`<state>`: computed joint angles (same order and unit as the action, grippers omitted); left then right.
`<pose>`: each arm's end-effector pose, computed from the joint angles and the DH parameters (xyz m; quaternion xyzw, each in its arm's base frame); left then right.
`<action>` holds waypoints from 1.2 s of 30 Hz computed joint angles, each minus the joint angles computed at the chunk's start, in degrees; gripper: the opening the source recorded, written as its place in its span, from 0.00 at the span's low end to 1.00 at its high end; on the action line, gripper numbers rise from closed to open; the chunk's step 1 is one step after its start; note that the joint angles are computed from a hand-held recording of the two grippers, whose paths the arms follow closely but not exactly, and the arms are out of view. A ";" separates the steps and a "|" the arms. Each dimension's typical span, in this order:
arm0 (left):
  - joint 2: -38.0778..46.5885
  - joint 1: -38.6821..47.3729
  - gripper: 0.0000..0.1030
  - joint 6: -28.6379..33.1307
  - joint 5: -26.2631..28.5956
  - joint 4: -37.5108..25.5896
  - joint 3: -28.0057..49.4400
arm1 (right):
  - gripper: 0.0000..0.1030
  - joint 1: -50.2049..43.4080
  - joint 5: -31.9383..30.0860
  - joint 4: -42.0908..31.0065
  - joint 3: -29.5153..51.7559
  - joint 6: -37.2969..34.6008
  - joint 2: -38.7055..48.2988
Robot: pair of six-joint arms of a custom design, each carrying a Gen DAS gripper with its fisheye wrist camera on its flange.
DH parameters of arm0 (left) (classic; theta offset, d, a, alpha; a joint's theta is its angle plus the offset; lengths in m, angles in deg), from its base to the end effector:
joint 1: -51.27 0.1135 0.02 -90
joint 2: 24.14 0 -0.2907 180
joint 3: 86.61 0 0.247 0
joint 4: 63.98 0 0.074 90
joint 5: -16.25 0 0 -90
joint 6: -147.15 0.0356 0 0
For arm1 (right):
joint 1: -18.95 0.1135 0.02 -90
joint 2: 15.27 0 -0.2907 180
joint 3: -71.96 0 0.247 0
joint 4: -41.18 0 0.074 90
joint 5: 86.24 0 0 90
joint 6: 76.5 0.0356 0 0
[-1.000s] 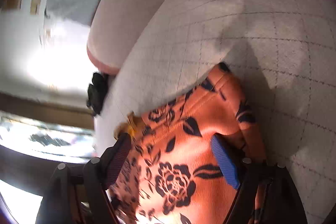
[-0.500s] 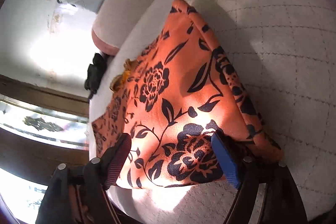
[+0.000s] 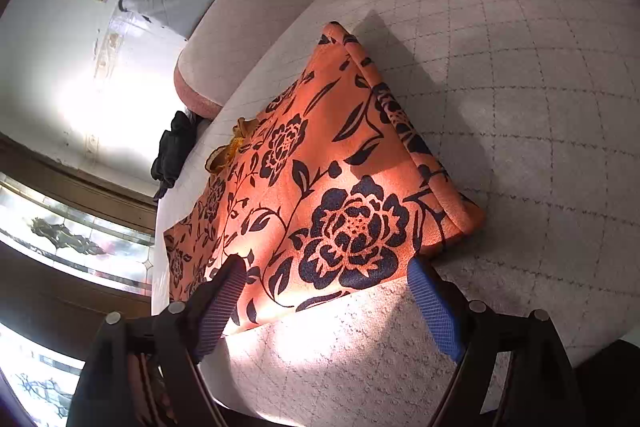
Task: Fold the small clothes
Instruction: 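Smooth the folded shirt edges with both tools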
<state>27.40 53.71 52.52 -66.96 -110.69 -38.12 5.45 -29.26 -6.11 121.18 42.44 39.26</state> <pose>0.1565 0.0025 0.2445 -0.0375 0.9368 -0.0622 0.3423 0.1604 -0.0186 0.2449 0.2438 0.8796 0.3080 0.2684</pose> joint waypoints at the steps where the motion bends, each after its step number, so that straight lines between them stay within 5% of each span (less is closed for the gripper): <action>1: -1.17 -0.05 0.77 1.27 -0.89 0.24 -0.26 | 0.83 0.44 0.70 -0.22 0.17 -0.80 0.13; 4: 5.96 -1.12 0.78 3.28 -7.91 1.11 -1.48 | 0.83 -1.14 -0.35 1.72 -1.95 -0.45 0.69; 6: 6.74 4.18 0.80 3.23 -3.28 0.90 -1.55 | 0.83 -2.91 -2.14 2.40 -2.92 -0.68 0.21; 9: 2.01 3.66 0.79 1.23 -5.76 -2.16 0.90 | 0.83 -3.36 -2.90 2.23 -2.66 -0.89 0.33; 12: -1.83 -1.32 0.79 0.35 -9.76 -1.89 2.02 | 0.83 -4.51 -4.28 3.17 -3.57 -1.14 0.12; 21: 6.29 -20.17 0.79 -7.68 -18.91 3.64 4.48 | 0.83 -5.91 -5.23 -3.07 0.84 -5.28 -2.18; 28: 16.00 -21.77 0.79 -7.41 -18.00 6.26 4.84 | 0.84 -0.81 -5.73 2.86 10.97 -5.01 9.87; 32: 15.57 -12.98 0.79 -3.77 -9.05 5.49 10.92 | 0.84 -0.26 -4.16 9.72 8.10 -2.21 18.84; 36: 29.06 -5.23 0.79 1.39 -1.24 5.78 22.35 | 0.85 -0.22 -4.31 13.66 4.98 -3.15 16.39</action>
<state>56.45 48.47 53.92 -68.20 -104.91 -15.77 5.24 -33.57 7.55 126.16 39.28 55.65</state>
